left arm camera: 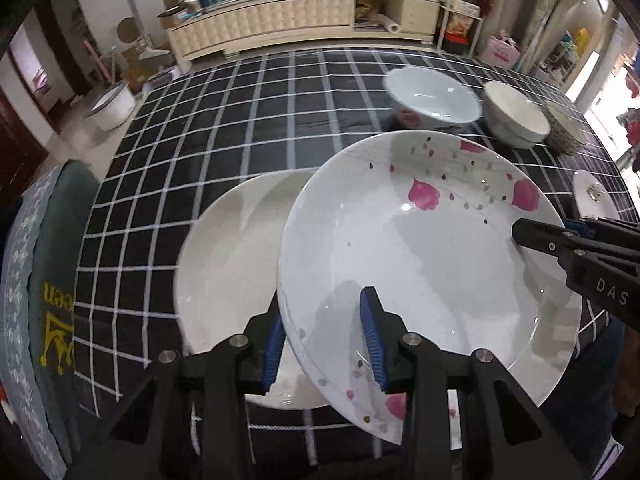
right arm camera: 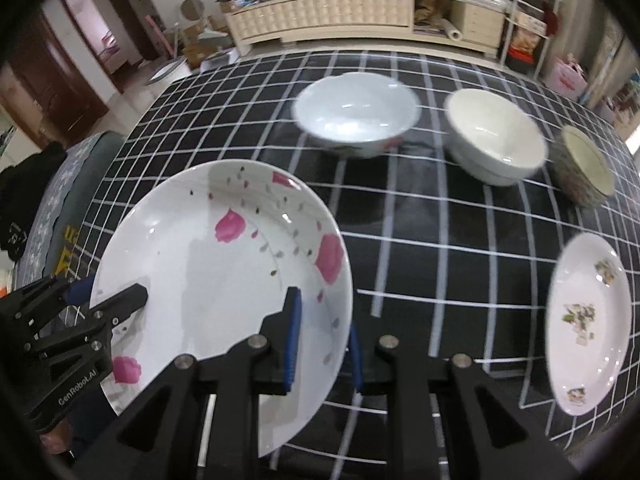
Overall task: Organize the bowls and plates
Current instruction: 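Lower the pink-petal plate onto the plain white plate with the left tool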
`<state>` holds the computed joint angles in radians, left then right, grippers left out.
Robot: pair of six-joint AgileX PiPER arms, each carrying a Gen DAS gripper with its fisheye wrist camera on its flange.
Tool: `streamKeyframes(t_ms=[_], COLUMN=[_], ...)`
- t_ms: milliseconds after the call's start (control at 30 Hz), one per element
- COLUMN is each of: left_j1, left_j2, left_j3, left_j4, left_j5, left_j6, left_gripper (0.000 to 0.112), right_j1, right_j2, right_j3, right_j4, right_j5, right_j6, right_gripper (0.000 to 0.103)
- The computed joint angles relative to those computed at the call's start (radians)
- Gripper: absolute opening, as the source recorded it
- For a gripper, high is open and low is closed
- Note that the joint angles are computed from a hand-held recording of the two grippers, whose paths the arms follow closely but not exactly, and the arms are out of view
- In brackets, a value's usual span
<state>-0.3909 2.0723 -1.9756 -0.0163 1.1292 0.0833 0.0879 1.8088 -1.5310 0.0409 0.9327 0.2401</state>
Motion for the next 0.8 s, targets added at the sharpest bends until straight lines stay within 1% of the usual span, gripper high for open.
streamKeyframes(t_ms=[233,433,533,667,733,767,800], left_j1=[0.071,0.095,0.104,0.116,0.120,0.125,0.133], left_j2=[-0.030,-0.026,-0.013,0.013,0.023,0.017,0.020], left_j3=[0.097,0.129,0.121,0.095,0.096,0.109,0.102], left_j4=[-0.013,-0.002,0.005,0.004,0.020,0.012,0.005], left_j5=[-0.037,-0.058,-0.062,-0.045,-0.046,-0.067,-0.063], left_j6=[0.015,0.013,0.015,0.006,0.000,0.007,0.018], left_gripper=[0.034,0.031,0.031,0.031,0.028,0.028,0.026], right_j1=[0.062,0.094,0.104,0.114,0.122,0.125,0.123], right_j2=[0.072,0.121,0.142,0.176,0.205,0.217,0.227], right_j3=[-0.060,-0.117,-0.152,-0.201,-0.239,-0.254,-0.265], right_j4=[0.008,-0.021,-0.033,-0.040,-0.053,-0.058,-0.057], right_j5=[0.014,0.024,0.037,0.057,0.076,0.086,0.090], right_j6=[0.016,0.023,0.021,0.016,0.017,0.020,0.022], right_gripper=[0.025,0.025,0.025,0.023,0.022,0.022,0.022])
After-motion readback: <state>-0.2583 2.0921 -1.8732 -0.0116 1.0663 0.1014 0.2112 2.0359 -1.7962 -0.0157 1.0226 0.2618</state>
